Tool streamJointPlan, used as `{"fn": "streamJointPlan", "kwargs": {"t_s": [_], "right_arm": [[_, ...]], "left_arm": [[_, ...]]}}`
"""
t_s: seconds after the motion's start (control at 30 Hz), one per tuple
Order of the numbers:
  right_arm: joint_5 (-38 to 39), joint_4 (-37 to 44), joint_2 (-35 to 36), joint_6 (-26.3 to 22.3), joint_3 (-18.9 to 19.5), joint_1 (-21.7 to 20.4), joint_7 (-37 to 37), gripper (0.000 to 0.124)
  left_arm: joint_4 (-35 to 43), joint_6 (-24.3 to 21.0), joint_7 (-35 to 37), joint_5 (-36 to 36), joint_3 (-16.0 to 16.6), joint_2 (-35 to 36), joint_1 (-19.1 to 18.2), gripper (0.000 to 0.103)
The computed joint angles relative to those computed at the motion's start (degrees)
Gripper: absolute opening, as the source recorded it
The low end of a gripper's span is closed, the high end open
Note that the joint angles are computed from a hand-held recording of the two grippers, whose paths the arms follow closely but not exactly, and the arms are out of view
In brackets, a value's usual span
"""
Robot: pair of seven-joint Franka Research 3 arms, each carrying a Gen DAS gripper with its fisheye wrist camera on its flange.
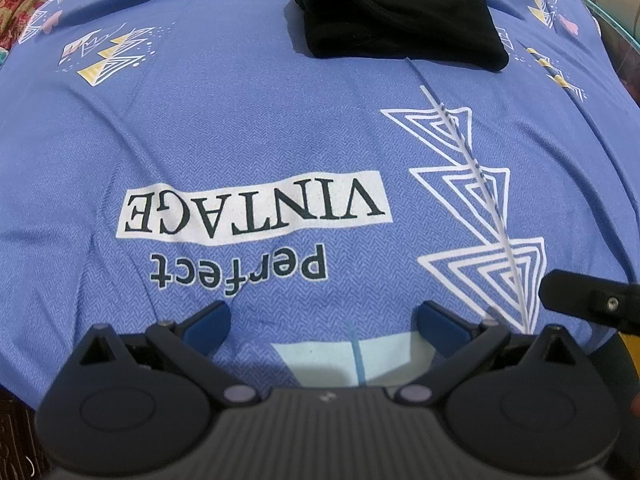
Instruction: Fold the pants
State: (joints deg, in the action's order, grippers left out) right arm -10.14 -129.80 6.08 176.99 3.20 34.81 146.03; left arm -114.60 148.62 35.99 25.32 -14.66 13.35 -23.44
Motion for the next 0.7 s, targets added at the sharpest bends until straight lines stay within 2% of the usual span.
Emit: {"fn": "streamJointPlan", "kwargs": {"t_s": [0.5,0.6,0.7], "right_arm": [[-1.10,0.00,-0.22,-0.27,-0.49,0.38,0.53,0.103],[-5.71,0.18,-0.67,-0.95,-1.97,1.35,4.66,0.102],[-17.07,0.85,-1.11,-2.15,-4.69,2.69,15.00,0.102]], "left_arm": [[0.01,-0.05,0.07,0.04,0.01,-0.01,-0.05,0.103],[-0.12,0.16,0.31,-0.05,-0.04,-0.05,0.02,0.103],[-0.30,0.32,0.32,-0.13,-0.04,-0.14,0.04,0.103]]}}
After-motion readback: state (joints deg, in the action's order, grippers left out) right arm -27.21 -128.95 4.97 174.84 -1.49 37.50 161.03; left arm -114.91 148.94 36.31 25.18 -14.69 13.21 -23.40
